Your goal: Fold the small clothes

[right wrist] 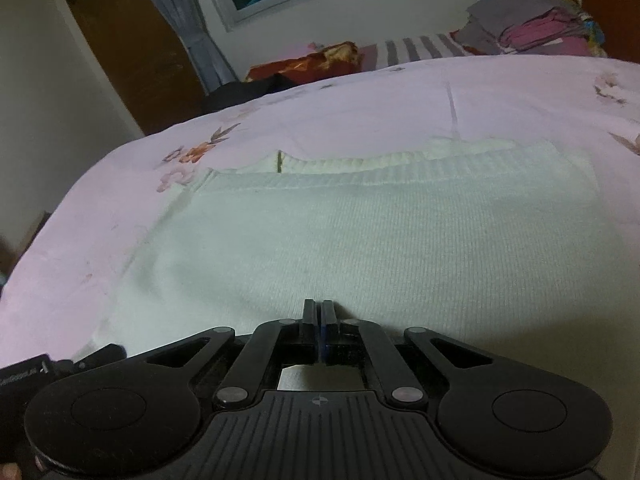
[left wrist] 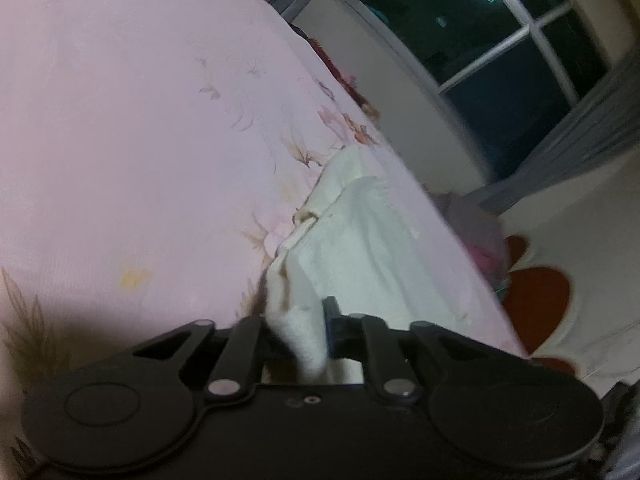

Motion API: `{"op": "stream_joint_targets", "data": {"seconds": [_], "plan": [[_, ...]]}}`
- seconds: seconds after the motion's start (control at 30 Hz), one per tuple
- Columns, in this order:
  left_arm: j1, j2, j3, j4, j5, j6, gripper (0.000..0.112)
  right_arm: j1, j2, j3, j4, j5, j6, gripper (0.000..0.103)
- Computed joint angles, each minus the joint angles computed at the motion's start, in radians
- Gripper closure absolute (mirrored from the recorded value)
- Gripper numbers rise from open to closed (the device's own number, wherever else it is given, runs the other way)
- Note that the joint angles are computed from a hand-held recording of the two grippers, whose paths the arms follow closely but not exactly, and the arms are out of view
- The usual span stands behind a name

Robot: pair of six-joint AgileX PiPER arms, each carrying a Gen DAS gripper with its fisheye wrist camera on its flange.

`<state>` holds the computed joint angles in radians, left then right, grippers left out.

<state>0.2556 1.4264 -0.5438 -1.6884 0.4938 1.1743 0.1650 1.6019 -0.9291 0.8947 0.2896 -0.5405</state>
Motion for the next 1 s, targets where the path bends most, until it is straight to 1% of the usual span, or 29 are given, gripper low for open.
{"op": "stream_joint_targets", "data": {"seconds": [0.03, 0.1, 0.13, 0.17, 0.2, 0.23, 0.27, 0.3, 0.33, 0.43, 0.5, 0.53, 0.57, 0.6, 0.63, 0.67, 0.7, 0.73, 0.77, 0.8, 0.83, 0.87, 0.9, 0.93, 0.97, 1.0], "plan": [[-0.037, -0.029, -0.013, 0.044, -0.046, -0.049, 0.106, -0.02, 0.004, -0.001, 0.059, 0.023, -0.067, 0.103], [-0.097, -0.095, -0.03, 0.091, -0.083, -0.068, 0.106, -0.05, 0.013, -0.006, 0.145, 0.064, -0.164, 0.103], [-0.162, -0.132, -0.049, 0.156, -0.14, -0.109, 0.106, -0.067, 0.017, -0.011, 0.168, 0.091, -0.188, 0.103], [-0.223, -0.156, -0.072, 0.249, -0.184, -0.185, 0.106, -0.091, 0.015, -0.018, 0.174, 0.125, -0.189, 0.103], [-0.267, -0.173, -0.09, 0.321, -0.199, -0.25, 0.106, -0.116, -0.003, -0.007, 0.204, 0.136, -0.207, 0.103], [-0.323, -0.188, -0.112, 0.404, -0.221, -0.335, 0.106, -0.149, -0.039, 0.024, 0.275, 0.131, -0.265, 0.103], [-0.365, -0.194, -0.132, 0.483, -0.232, -0.415, 0.106, -0.191, -0.066, 0.056, 0.375, 0.147, -0.356, 0.103], [-0.417, -0.197, -0.158, 0.567, -0.237, -0.501, 0.106, -0.258, -0.094, 0.085, 0.441, 0.192, -0.411, 0.103], [-0.465, -0.196, -0.184, 0.656, -0.237, -0.594, 0.106, -0.321, -0.115, 0.106, 0.467, 0.233, -0.436, 0.103], [-0.649, -0.172, -0.255, 0.954, -0.266, -0.894, 0.106, -0.55, -0.172, 0.143, 0.442, 0.361, -0.464, 0.103], [-0.764, -0.14, -0.284, 1.154, -0.294, -1.094, 0.106, -0.694, -0.188, 0.141, 0.403, 0.451, -0.467, 0.103], [-0.815, -0.116, -0.302, 1.254, -0.293, -1.19, 0.106, -0.769, -0.19, 0.136, 0.389, 0.505, -0.477, 0.103], [-0.868, -0.068, -0.335, 1.354, -0.273, -1.288, 0.106, -0.835, -0.186, 0.125, 0.37, 0.56, -0.483, 0.103], [-0.91, -0.016, -0.377, 1.44, -0.226, -1.381, 0.102, -0.898, -0.18, 0.112, 0.346, 0.611, -0.481, 0.103], [-0.95, 0.04, -0.421, 1.487, -0.175, -1.44, 0.092, -0.952, -0.174, 0.102, 0.333, 0.655, -0.491, 0.103], [-0.972, 0.071, -0.44, 1.493, -0.146, -1.459, 0.084, -0.994, -0.168, 0.093, 0.321, 0.689, -0.504, 0.101], [-0.99, 0.086, -0.451, 1.46, -0.122, -1.439, 0.075, -1.019, -0.172, 0.087, 0.294, 0.695, -0.496, 0.093], [-0.994, 0.07, -0.433, 1.39, -0.13, -1.378, 0.074, -1.039, -0.18, 0.086, 0.27, 0.689, -0.482, 0.055], [-0.978, 0.046, -0.407, 1.292, -0.148, -1.286, 0.073, -1.059, -0.186, 0.095, 0.28, 0.691, -0.493, 0.029], [-0.961, 0.014, -0.389, 1.234, -0.149, -1.233, 0.071, -1.08, -0.203, 0.118, 0.315, 0.691, -0.526, 0.029], [-0.938, -0.023, -0.368, 1.216, -0.161, -1.21, 0.071, -1.103, -0.205, 0.125, 0.336, 0.718, -0.559, 0.029], [-0.904, -0.046, -0.355, 1.238, -0.178, -1.219, 0.07, -1.109, -0.196, 0.114, 0.329, 0.738, -0.556, 0.029], [-0.878, -0.067, -0.343, 1.3, -0.192, -1.263, 0.07, -1.105, -0.184, 0.103, 0.322, 0.768, -0.548, 0.031], [-0.841, -0.079, -0.33, 1.343, -0.213, -1.281, 0.07, -1.097, -0.171, 0.098, 0.331, 0.801, -0.551, 0.04], [-0.803, -0.064, -0.342, 1.347, -0.215, -1.269, 0.071, -1.082, -0.167, 0.094, 0.334, 0.822, -0.546, 0.045], [-0.752, -0.047, -0.351, 1.311, -0.207, -1.223, 0.073, -1.053, -0.163, 0.089, 0.33, 0.834, -0.534, 0.046]]}}
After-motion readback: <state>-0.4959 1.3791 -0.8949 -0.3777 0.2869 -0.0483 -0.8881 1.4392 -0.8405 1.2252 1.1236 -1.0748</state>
